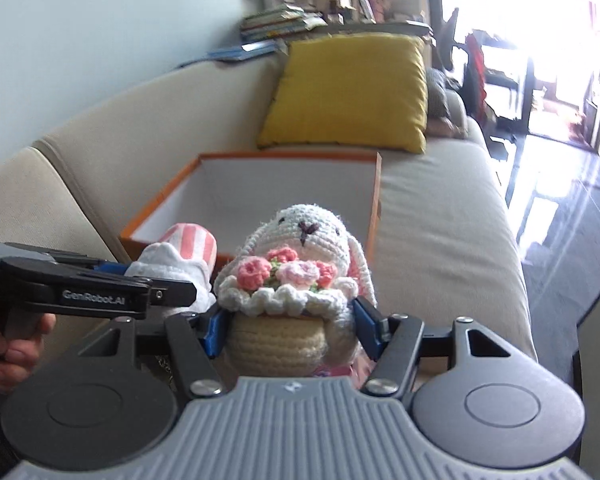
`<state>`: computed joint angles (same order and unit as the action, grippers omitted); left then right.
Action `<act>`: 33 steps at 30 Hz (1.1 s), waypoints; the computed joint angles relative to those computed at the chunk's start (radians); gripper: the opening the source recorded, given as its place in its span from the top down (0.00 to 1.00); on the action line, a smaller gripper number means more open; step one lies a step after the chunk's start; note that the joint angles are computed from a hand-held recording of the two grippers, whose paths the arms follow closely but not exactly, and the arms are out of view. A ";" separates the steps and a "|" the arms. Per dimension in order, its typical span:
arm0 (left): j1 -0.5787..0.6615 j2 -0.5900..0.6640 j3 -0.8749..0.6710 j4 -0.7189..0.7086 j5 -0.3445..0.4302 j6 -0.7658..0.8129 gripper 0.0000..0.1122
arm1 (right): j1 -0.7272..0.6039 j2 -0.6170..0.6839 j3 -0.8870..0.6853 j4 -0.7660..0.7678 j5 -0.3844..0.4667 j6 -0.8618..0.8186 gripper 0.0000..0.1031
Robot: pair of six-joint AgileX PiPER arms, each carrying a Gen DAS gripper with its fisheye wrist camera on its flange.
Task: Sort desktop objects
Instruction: 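Carry both bunnies into the orange box and open both tools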
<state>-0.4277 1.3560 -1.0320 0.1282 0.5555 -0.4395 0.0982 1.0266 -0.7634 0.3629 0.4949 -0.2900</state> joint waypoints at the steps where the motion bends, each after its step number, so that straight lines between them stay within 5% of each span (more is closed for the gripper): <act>1: 0.015 -0.016 -0.016 -0.003 0.014 0.021 0.40 | 0.003 0.024 -0.029 0.024 -0.001 -0.024 0.38; 9: 0.159 0.081 -0.225 -0.079 0.072 0.209 0.40 | 0.012 0.328 -0.319 0.199 0.049 -0.203 0.38; 20: 0.246 0.448 -0.512 -0.079 0.259 0.348 0.39 | 0.072 0.835 -0.756 0.070 0.240 -0.071 0.38; 30: 0.204 0.580 -0.614 0.013 0.414 0.391 0.34 | 0.096 1.019 -0.918 0.079 0.398 -0.097 0.34; 33: 0.209 0.569 -0.588 0.001 0.391 0.399 0.32 | 0.084 1.042 -0.943 0.098 0.425 -0.109 0.33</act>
<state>-0.2186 1.9248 -1.6201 0.1296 0.9467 -0.0405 0.1826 2.0685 -1.7068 0.4608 0.9195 -0.3988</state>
